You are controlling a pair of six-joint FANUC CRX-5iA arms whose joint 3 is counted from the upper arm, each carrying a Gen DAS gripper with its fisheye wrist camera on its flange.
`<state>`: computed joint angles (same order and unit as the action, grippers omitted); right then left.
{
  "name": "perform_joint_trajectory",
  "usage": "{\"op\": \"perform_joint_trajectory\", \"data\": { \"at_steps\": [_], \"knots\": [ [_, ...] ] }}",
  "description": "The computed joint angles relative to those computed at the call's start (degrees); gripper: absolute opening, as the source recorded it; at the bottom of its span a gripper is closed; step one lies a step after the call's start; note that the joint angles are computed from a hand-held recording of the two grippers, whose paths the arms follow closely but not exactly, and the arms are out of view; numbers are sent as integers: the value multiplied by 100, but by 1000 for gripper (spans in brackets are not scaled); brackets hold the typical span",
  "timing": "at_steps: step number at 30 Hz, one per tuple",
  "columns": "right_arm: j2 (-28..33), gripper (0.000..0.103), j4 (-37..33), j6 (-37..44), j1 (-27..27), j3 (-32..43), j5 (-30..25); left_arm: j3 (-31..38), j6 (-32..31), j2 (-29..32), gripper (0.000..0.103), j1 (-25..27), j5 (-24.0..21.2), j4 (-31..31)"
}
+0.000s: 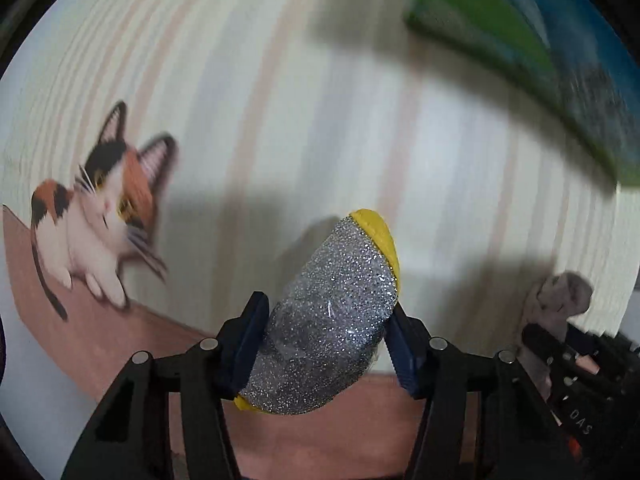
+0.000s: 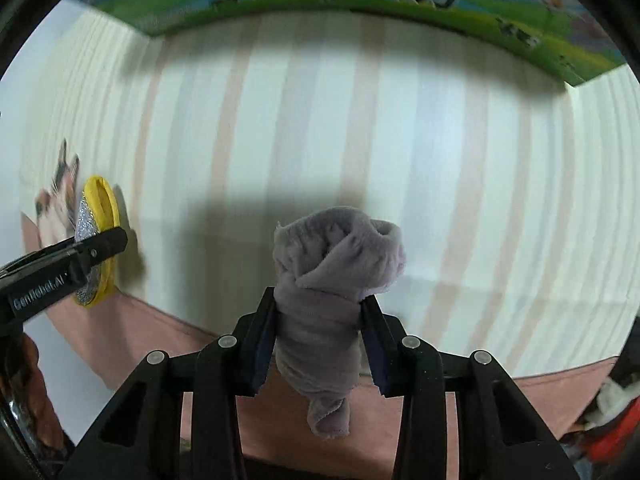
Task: Organize soft objects
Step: 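Grasp the lilac sock with the right gripper while the left grasps the silver scrub sponge, then place the sock and sponge into the box and release both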
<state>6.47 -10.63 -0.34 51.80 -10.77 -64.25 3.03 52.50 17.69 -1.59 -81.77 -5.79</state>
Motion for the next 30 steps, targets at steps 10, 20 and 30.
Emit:
{"op": "perform_joint_trajectory", "data": {
  "at_steps": [10,20,30],
  "knots": [
    [62,44,81,-123,219,59,-293,-756,139,-459,58,-712,403,-352],
    [28,44,-10,46,84,-164,-173,-284,-241,-65,52,-366,312,-232],
    [-946,37,797,-534,179,-447,374,267,-598,-452,50,-121,-755,1260]
  ]
}}
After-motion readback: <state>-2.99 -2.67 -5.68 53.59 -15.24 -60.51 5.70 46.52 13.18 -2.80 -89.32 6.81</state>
